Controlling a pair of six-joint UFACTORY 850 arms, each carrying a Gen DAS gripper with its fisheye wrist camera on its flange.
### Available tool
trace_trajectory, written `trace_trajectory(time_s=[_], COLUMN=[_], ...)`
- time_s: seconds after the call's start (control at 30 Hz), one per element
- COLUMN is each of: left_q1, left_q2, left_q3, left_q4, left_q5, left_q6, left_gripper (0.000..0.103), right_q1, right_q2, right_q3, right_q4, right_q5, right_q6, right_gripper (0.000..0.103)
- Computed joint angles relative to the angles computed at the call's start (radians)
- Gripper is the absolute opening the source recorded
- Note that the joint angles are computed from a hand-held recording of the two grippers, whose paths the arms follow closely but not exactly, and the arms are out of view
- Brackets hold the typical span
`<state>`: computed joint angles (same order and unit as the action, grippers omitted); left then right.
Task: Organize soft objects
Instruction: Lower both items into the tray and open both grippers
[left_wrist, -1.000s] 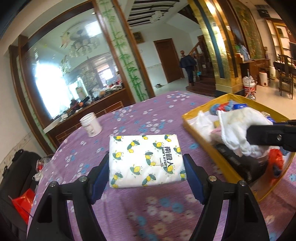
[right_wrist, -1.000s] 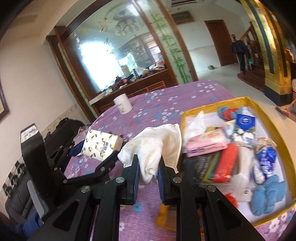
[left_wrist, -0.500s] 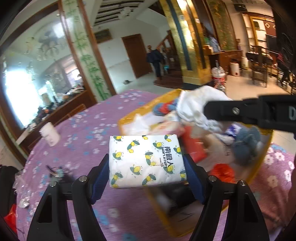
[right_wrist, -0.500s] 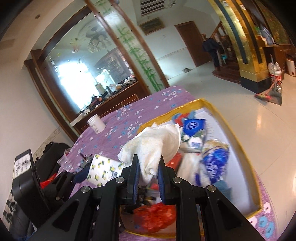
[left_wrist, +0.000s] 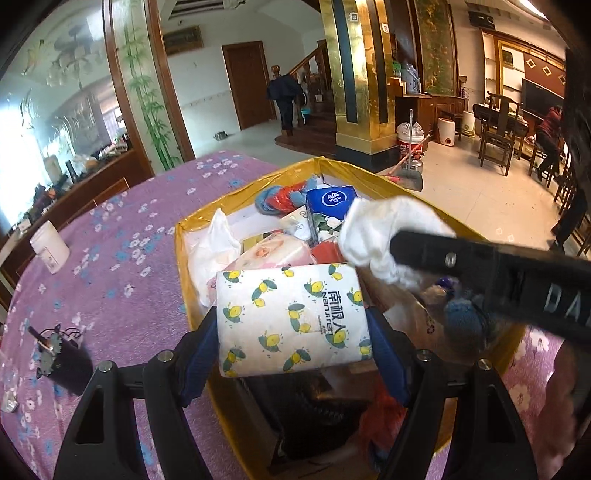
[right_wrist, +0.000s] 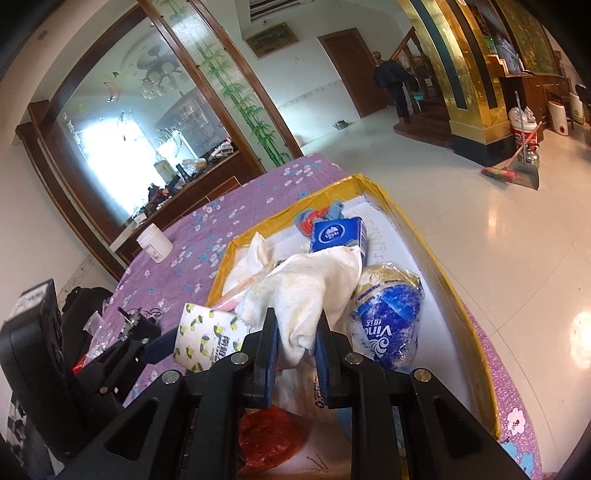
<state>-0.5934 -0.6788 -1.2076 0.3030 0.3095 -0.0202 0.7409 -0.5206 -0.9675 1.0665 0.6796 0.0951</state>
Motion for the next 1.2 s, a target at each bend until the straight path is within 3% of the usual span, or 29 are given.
trace_trajectory(time_s=[0.1, 0.33, 1.2], left_q1=[0.002, 0.013, 0.019], left_q2=[-0.023, -0.037, -0.041], left_q3=[-0.039, -0.053, -0.047], left_q4=[0.099, 0.232, 0.189], left_q5=[-0.038, -0.032, -0.032], left_q6=[-0.106, -0.242, -0.222], left_gripper=[0.075, 0.075, 0.077], right_q1=[-0.015, -0.042, -0.05], right_q2=[-0.013, -0.047, -0.086], right_q3=[-0.021, -0.073, -0.112], right_q4=[0.037, 0.127, 0.141], right_q5=[-0.036, -0.095, -0.092], right_q6=[-0.041, -0.125, -0.133], right_gripper=[0.019, 0.019, 0.022])
